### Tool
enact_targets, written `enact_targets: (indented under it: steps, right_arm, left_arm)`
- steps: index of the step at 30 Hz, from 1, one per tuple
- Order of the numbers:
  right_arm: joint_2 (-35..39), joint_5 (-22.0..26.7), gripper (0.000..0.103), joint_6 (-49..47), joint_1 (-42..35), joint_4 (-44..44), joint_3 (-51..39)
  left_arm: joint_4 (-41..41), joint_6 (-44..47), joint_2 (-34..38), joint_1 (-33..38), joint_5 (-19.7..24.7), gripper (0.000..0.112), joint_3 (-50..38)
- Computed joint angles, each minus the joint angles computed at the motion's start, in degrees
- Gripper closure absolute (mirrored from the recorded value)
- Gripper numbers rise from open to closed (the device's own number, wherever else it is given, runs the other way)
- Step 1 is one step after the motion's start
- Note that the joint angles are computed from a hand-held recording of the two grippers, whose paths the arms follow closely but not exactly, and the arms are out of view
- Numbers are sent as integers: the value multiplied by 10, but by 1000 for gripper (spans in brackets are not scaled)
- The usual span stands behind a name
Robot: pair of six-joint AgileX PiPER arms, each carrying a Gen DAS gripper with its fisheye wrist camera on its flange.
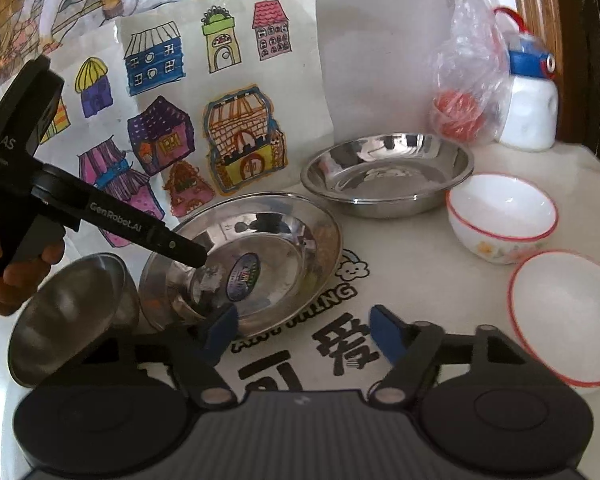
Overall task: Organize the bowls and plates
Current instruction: 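Close the left gripper on the stacked plates' rim while the right gripper grips too, then lift the stacked plates with both grippers and carry them toward the water bottle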
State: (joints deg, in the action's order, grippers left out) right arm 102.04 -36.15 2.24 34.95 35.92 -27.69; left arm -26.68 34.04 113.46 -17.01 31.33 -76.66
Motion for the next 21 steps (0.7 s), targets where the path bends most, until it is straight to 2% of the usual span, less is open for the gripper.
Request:
enact_targets:
  steps: [1,3,5,7,10,15,21]
  right_arm:
    - [2,0,39,26,-9,-27,1]
    - [6,-8,47,50,-17,-48,3]
    - [8,-15,60,68,-23,-66,5]
    - [9,-17,69,88,-28,-87,6]
    - [12,-20,70,77,-22,-71,5]
    - [6,-24,73,90,-20,-60,12]
    - [-21,-50,73,94,-9,-36,46]
  left_arm:
    - [3,-5,0,0,-1,61,-1]
    - [6,-12,1,0,-2,68,-3]
    - [3,-16,2,0,1,75,-5]
    - [1,-19,3,-1,3,83,-7]
    - [2,-21,2,-5,2,88,-6]
    - [11,-39,-1,-16,-10,89,0]
    - [22,-61,-21,-32,-19,89,15]
